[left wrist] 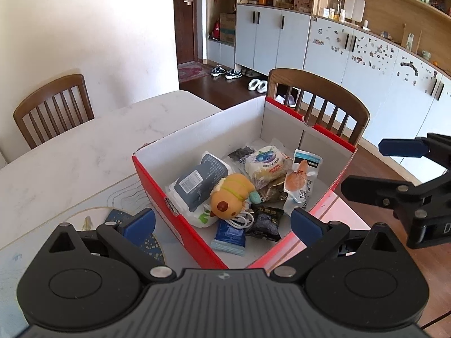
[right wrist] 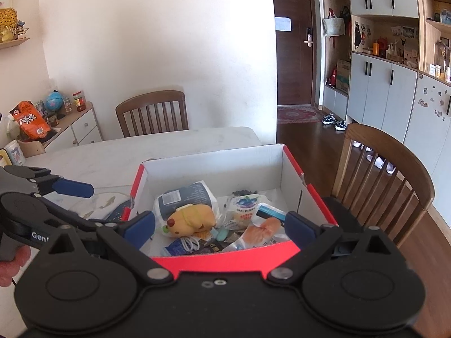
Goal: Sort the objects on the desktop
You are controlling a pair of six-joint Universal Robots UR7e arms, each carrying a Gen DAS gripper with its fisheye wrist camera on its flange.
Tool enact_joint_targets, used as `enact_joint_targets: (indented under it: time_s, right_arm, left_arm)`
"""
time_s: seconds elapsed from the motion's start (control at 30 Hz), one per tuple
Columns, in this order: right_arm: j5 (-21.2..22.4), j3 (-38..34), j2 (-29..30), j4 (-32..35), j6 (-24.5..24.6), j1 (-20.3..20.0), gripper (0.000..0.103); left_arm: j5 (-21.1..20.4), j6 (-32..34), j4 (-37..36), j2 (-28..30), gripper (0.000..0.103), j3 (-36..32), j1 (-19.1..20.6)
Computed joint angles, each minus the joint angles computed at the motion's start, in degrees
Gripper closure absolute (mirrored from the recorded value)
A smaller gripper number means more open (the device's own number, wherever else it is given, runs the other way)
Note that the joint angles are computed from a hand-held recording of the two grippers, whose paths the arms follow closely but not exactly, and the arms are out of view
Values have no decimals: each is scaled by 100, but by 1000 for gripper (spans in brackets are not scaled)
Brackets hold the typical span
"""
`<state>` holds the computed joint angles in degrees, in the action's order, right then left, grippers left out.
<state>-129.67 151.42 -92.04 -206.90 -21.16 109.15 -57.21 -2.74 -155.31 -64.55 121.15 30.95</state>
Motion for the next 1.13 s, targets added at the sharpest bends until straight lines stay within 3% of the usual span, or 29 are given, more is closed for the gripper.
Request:
enact_joint_targets:
  time_s: [0.47, 1.13]
  right_arm:
    - [-396, 80, 62, 45, 311, 402, 4]
    - [-776, 3, 258, 54, 654, 497, 4]
  left_arm:
    - [33, -266, 259, -269, 0, 153, -110]
    - [-230, -299, 404, -317, 0, 97, 92]
